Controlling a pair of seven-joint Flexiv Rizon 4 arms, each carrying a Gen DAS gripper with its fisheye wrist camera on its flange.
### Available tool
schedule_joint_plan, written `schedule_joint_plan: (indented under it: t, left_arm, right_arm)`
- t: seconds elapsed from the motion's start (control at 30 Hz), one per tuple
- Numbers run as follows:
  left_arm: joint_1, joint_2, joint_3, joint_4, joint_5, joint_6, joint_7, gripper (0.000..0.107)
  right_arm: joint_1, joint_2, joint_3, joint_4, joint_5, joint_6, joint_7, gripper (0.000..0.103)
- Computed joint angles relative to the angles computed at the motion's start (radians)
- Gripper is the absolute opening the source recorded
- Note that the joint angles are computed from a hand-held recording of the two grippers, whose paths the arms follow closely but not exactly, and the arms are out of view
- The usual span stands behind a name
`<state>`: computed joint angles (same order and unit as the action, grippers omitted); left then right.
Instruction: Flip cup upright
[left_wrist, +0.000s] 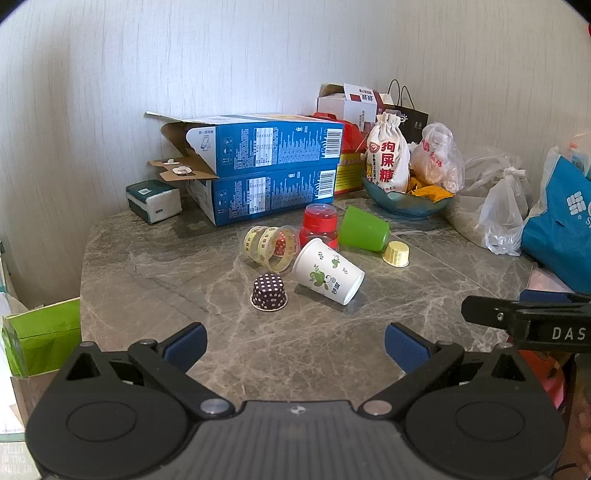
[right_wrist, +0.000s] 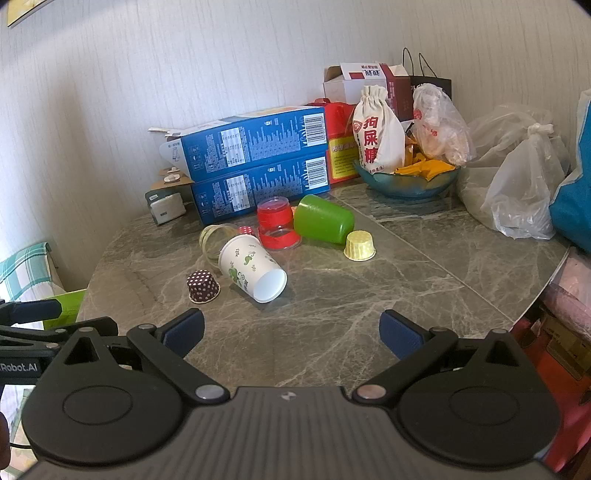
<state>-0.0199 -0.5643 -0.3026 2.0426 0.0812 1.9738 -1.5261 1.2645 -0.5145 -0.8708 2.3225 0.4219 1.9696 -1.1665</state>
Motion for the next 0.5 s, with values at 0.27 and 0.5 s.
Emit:
schedule_joint_plan:
  t: [0.27,0.5]
  left_arm:
    - [-0.054,0.006,0.051,-0.007,-0.037,-0.010,0.009,0.103]
    - [-0.039,0.007,0.029,-0.005,-0.036,-0.016,0.005,0.103]
  right_arm:
    - [-0.008,-0.005,0.008,-0.003,0.005,-0.002,-0.006,0.102]
    - [0.004,-0.010,-0.011,0.001,-0.001,-0.004,0.004,0.102]
